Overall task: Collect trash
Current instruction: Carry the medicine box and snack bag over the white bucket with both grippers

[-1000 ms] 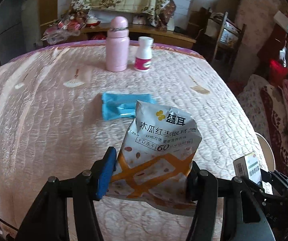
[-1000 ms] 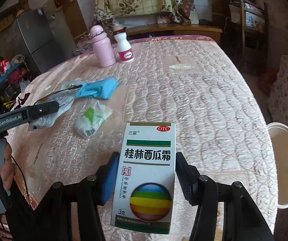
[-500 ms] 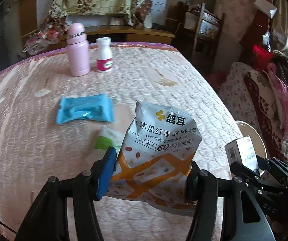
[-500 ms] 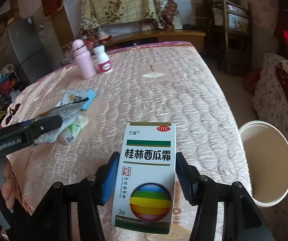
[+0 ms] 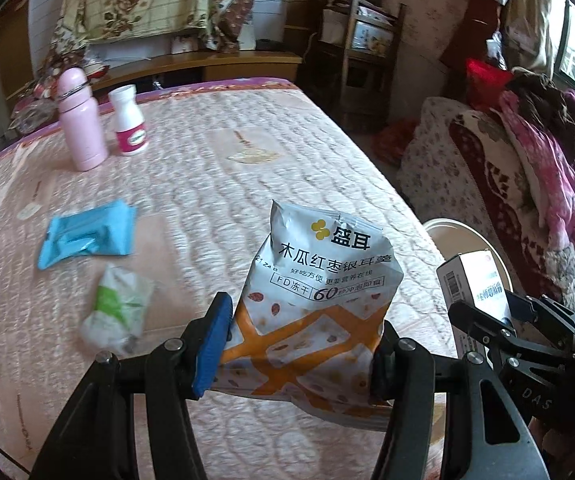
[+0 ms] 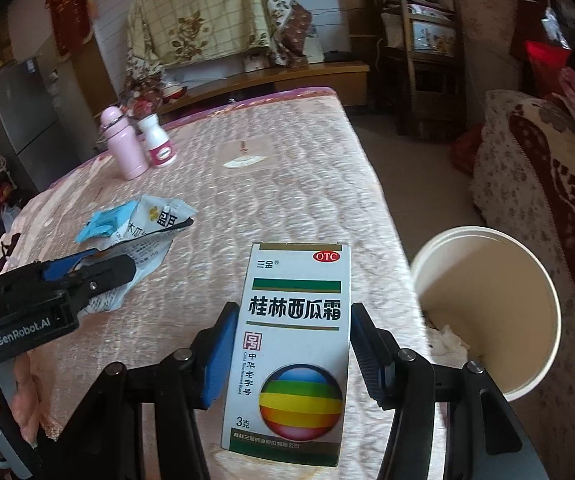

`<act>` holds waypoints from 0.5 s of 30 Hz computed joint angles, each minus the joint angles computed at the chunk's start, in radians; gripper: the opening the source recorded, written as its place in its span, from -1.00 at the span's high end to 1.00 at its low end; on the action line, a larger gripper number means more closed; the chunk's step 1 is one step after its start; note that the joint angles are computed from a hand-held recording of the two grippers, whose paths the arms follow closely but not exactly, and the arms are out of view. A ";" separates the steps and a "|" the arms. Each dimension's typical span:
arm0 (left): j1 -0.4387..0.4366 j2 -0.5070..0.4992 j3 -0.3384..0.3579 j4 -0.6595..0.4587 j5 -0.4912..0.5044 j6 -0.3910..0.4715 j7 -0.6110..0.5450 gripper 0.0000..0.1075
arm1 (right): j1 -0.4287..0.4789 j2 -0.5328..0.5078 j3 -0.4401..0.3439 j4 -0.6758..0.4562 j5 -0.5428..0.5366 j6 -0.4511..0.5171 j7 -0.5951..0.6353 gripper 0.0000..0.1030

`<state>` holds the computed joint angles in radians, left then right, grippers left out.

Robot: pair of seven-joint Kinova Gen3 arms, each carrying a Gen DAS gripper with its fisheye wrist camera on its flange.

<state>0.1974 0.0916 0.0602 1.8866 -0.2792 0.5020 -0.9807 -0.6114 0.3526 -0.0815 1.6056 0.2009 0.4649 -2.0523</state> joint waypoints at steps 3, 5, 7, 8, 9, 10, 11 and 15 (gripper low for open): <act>0.015 0.022 0.008 -0.025 -0.003 0.005 0.002 -0.13 | 0.013 -0.008 0.009 0.013 -0.002 -0.004 -0.004 -0.12; 0.025 0.038 0.012 -0.042 0.004 0.007 -0.004 -0.13 | 0.022 -0.016 0.016 0.024 0.000 -0.007 -0.009 -0.12; 0.037 0.054 0.015 -0.060 0.014 0.008 -0.012 -0.13 | 0.035 -0.022 0.019 0.034 -0.001 -0.010 -0.013 -0.12; 0.041 0.063 0.017 -0.068 0.023 0.007 -0.020 -0.13 | 0.041 -0.024 0.020 0.037 -0.001 -0.010 -0.014 -0.12; 0.042 0.071 0.021 -0.076 0.039 0.004 -0.035 -0.13 | 0.048 -0.027 0.023 0.041 -0.001 -0.011 -0.015 -0.12; 0.046 0.081 0.023 -0.086 0.051 0.004 -0.046 -0.13 | 0.055 -0.029 0.023 0.044 -0.001 -0.011 -0.014 -0.12; 0.050 0.088 0.023 -0.094 0.059 0.006 -0.055 -0.13 | 0.061 -0.032 0.026 0.048 0.000 -0.012 -0.016 -0.12; 0.081 0.125 0.019 -0.133 0.069 0.015 -0.070 -0.13 | 0.084 -0.038 0.035 0.061 0.006 -0.012 -0.019 -0.12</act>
<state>0.2789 0.2166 0.0796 1.7539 -0.2101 0.5170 -1.0508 -0.5269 0.3143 -0.0470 1.6668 0.2065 0.4533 -2.0709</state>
